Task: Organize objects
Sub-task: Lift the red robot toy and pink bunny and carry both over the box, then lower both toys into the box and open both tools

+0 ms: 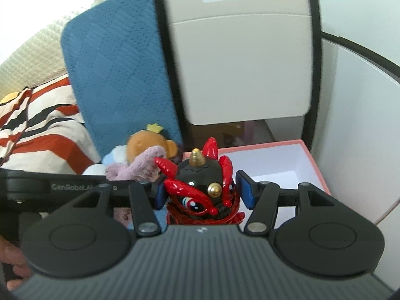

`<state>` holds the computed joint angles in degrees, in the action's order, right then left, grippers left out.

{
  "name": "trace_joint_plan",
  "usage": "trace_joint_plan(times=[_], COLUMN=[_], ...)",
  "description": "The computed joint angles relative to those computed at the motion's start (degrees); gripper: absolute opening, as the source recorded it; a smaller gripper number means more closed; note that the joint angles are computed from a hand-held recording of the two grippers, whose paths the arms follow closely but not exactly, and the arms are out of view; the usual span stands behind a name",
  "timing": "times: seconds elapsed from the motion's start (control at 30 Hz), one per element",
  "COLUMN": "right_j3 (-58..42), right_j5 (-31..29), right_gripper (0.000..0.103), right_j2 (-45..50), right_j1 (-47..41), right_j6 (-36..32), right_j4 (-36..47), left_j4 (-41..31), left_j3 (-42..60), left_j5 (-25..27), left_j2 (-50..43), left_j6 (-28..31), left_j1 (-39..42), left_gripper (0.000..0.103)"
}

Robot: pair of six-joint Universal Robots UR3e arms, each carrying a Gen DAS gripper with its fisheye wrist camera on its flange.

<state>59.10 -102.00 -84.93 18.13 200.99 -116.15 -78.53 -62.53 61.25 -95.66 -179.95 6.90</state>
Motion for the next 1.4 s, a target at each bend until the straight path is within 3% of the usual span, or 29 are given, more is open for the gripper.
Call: trace_joint_plan(times=[0.43, 0.83, 1.2, 1.27, 1.4], right_j3=[22.46, 36.27, 41.05, 40.03, 36.15], right_j5=[9.44, 15.80, 19.26, 19.63, 17.53], right_gripper=[0.059, 0.059, 0.059, 0.059, 0.064], right_j2=[-11.40, -14.27, -13.96, -14.28, -14.26], right_j1=[-13.54, -22.85, -27.54, -27.92, -26.76], right_j6=[-3.39, -7.07, -10.77, -11.30, -9.54], right_j4=[-5.92, -9.23, -10.02, -8.84, -5.51], left_j4=[6.77, 10.41, 9.29, 9.50, 10.15], left_j3=[3.35, 3.94, 6.28, 5.78, 4.04], left_j5=[6.97, 11.54, 12.12, 12.33, 11.38], left_j2=[-11.76, -20.32, -23.74, -22.97, -20.27], left_j6=[-5.70, -8.62, -8.70, -8.85, -7.81], left_j1=[-12.97, -18.94, -21.27, -21.22, -20.63], left_gripper=[0.039, 0.039, 0.039, 0.047, 0.047])
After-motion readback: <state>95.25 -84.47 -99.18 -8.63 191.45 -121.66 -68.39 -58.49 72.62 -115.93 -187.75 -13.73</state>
